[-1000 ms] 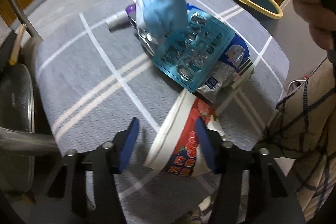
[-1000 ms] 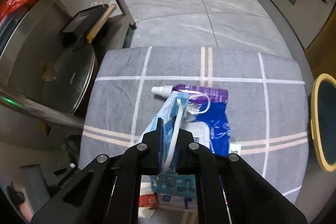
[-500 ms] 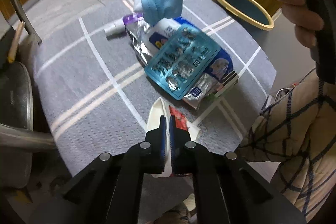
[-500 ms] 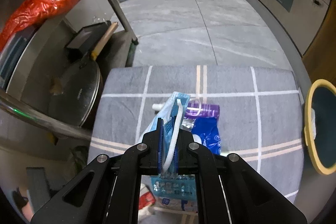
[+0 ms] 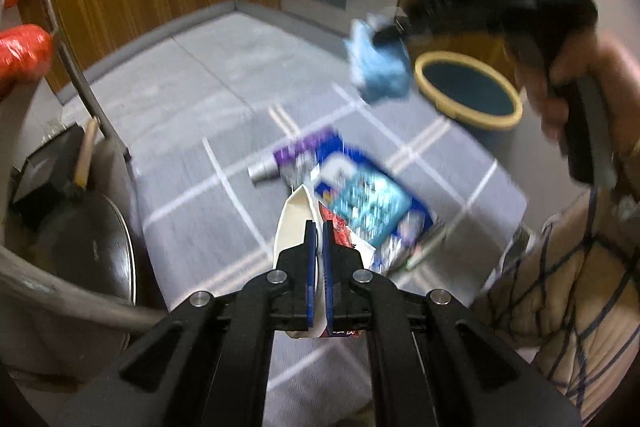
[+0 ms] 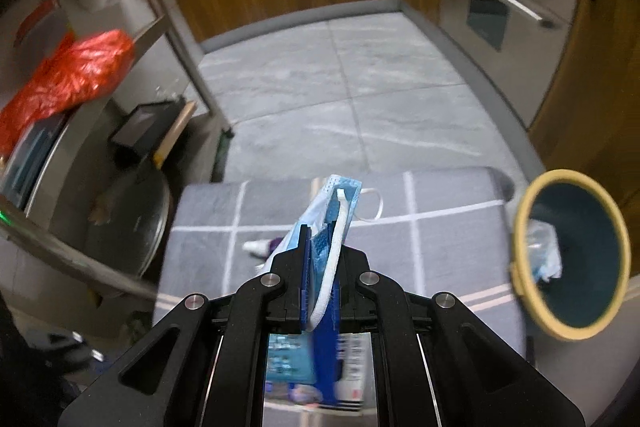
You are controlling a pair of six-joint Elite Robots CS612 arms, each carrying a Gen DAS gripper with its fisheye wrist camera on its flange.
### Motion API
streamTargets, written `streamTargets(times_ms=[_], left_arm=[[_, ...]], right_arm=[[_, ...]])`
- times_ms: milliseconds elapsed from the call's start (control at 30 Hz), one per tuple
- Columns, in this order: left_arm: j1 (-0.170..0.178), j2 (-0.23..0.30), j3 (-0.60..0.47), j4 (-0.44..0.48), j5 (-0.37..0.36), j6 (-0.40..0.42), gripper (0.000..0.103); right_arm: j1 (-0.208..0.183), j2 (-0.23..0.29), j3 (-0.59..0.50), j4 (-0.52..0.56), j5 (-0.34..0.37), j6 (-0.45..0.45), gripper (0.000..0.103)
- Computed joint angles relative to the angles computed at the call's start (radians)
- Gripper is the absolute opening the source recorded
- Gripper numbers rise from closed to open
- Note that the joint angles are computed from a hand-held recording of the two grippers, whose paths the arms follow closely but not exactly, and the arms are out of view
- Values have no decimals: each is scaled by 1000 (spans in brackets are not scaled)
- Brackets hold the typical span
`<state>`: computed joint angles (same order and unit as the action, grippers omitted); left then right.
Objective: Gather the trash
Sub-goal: 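Carry the paper cup and blue mask over the bin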
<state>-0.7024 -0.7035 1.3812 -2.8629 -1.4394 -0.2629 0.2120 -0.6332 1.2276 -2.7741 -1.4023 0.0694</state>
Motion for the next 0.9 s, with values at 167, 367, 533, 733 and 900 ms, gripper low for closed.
streamTargets(times_ms=[167,367,533,733,900], left_arm=[[-8,28,-64,-52,27,6,3],[-23,82,-175,-59,12,19,3],[-34,152,-324,-9,-14,59,3],[-45,253,-529,65,-63,103,3],[-57,359,-725,168,-87,134,3]], right_arm=[[-35,-23,41,-43,-35,14,9],[-74,-46,86,-86,-80,4,9],[-116,-52,105,-102,-133,14,9],[-159,-47,108,-86,-149,52,9],[-178,-41,99,-83,-149,82,9]])
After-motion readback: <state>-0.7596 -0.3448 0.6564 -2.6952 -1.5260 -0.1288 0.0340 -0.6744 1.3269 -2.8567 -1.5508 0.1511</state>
